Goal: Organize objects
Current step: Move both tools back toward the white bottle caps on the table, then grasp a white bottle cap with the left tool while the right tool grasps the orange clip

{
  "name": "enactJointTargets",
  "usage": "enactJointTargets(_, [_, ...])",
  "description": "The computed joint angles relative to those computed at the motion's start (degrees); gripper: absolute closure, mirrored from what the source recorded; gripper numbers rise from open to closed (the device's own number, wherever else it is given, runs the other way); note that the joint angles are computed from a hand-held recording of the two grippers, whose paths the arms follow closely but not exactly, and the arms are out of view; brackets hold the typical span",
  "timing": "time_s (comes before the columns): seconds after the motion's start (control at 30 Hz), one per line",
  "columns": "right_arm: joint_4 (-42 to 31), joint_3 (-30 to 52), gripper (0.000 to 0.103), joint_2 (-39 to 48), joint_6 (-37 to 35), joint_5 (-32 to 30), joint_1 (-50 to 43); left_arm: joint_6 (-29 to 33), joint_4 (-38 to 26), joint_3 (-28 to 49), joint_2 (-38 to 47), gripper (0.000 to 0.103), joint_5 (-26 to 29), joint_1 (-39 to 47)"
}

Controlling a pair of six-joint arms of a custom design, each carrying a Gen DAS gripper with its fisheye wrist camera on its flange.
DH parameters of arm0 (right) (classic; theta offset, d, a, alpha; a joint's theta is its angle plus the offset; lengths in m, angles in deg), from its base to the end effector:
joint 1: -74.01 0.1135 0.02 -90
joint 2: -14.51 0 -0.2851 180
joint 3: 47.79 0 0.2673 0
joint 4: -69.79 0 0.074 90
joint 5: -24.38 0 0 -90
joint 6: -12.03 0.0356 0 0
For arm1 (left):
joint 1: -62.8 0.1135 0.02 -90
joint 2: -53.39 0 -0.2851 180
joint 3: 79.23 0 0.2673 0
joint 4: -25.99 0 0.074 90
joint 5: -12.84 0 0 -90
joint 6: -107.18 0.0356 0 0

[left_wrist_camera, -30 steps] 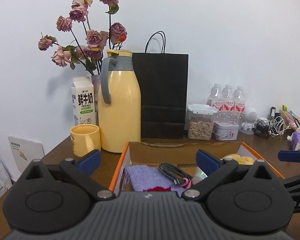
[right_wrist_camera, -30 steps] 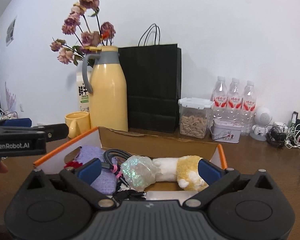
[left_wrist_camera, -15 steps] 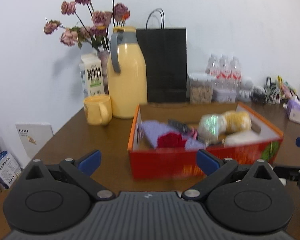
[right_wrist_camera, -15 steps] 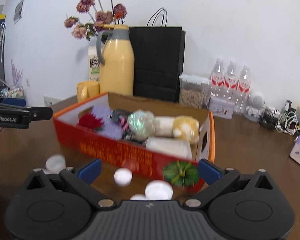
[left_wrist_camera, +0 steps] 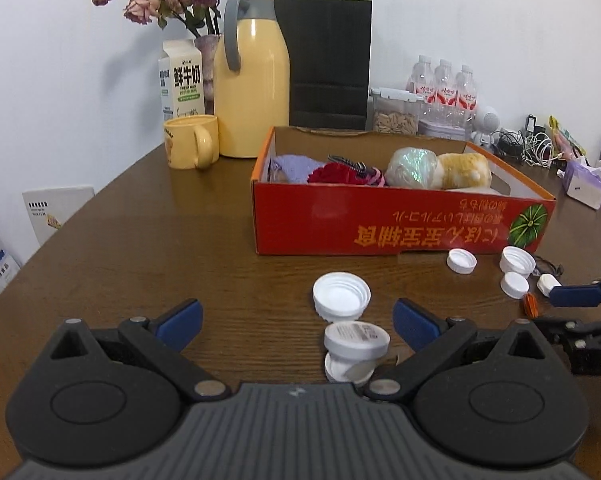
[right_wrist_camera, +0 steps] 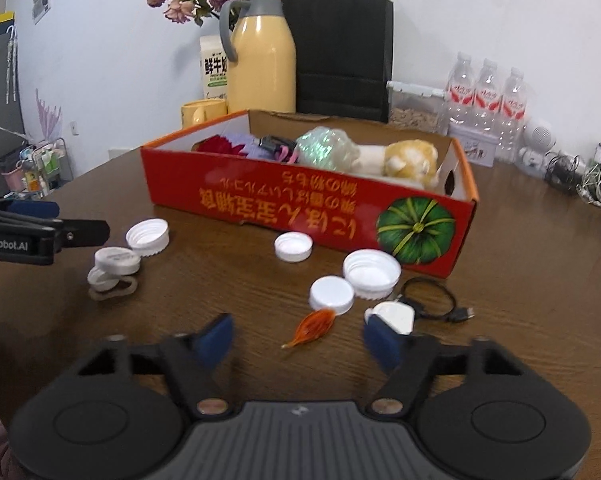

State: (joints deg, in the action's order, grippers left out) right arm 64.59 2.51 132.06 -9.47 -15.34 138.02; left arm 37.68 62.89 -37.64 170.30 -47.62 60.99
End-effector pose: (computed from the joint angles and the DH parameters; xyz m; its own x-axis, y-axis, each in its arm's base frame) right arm 0.1492 0.2436 0.0275 -0.5930 0.1404 -0.7929 0.2155 0.9764 0.0118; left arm 0.2983 -0.0270 0.0439 -0.4369 0.3186 -0.8412 0.6049 0.7962 -0.0126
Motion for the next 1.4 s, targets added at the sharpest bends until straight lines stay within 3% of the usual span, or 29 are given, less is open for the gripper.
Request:
enactJointTargets(0.2, [-0.75, 0.93, 0.064, 0.64, 0.36, -0.53, -1.96, -0.82, -0.46, -0.09, 0.38, 0.0, 0.44, -0.31])
enactJointTargets(0.3, [-1.36, 1.57, 0.078, 1.25, 0.58, -0.57, -2.63, -0.49, -0.33, -0.32, 0.57, 0.0, 0.32, -0.68])
enactJointTargets(0.43, [-0.42, 1.36, 0.089, 1.88, 0.52, 0.22, -2.32, -0.83, -0.22, -0.23, 1.0, 0.0, -0.73, -1.66])
enactJointTargets(0.57, [-0.58, 1.45, 0.09, 2.82, 2.0, 1.86, -1.34, -0.89, -0.62, 0.25, 1.84, 0.003, -0.48, -2.44])
enactJointTargets(0.63, [-0.63, 1.51, 0.09, 3.03, 2.19, 2.18, -1.0, -0.89, -1.36, 0.55, 1.98, 0.015, -0.49, -2.8])
enactJointTargets(0.73, [-1.17, 1.82, 0.09, 3.63, 3.07, 2.97, -0.29, -0.64, -3.4, 1.45, 2.24, 0.024, -0.96, -3.57])
enactJointTargets(0.9, [-1.52, 2.04, 0.09, 4.19, 4.09, 3.71, 0.4, -0.46, -5.31, 2.6, 2.85, 0.063, -0.31, -4.15])
enactJointTargets(1.4, [-1.96, 2.31, 0.09, 4.51, 4.57, 4.12, 0.89, -2.51, 1.96, -1.1, 1.2, 0.063, 4.24, -2.11])
